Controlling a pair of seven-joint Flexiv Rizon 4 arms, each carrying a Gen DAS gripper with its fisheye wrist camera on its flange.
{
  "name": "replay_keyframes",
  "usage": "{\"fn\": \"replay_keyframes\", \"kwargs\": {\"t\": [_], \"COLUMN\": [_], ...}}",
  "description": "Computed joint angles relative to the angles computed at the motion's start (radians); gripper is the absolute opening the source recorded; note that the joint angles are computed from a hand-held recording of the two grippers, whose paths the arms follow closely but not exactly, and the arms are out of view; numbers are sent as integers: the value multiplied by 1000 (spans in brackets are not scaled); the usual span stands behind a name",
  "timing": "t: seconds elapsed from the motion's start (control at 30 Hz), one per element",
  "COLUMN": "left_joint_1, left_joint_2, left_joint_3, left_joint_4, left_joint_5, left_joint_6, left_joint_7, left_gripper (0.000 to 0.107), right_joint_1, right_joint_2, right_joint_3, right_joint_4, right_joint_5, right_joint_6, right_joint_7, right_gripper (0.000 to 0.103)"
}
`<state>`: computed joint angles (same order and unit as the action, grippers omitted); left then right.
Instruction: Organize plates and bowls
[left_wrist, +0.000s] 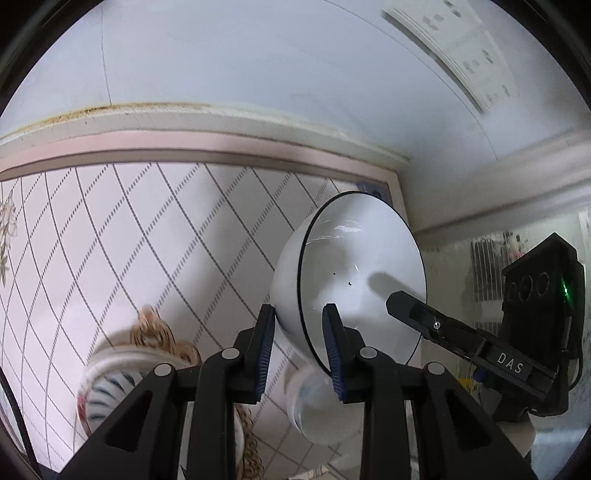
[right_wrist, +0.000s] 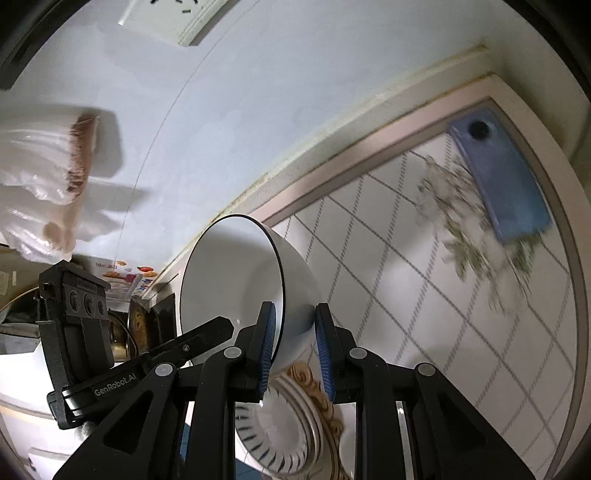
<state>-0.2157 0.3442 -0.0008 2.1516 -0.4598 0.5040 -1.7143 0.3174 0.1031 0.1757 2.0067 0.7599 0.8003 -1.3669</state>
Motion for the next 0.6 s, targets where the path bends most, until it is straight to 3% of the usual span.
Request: {"fn": "replay_keyframes", "kwargs": {"t": [0.33,0.6], "left_joint_1": [-83,-126], "left_joint_2": [76,60], "left_joint_3": [-39,-64], "left_joint_4": [78,114], "left_joint_5": [-14,7], "left_joint_6": [-15,-19], "left_joint_7": [-29,-40], "left_gripper": [24,24], "right_joint_1": [-4,20], "right_joint_2": [330,472], "right_joint_3": [-21,-43], "right_joint_4": [236,369], "right_joint_5": [-50,-100], "right_joint_6": [-89,-146], "right_joint_7": [125,202], "right_gripper": [24,24]}}
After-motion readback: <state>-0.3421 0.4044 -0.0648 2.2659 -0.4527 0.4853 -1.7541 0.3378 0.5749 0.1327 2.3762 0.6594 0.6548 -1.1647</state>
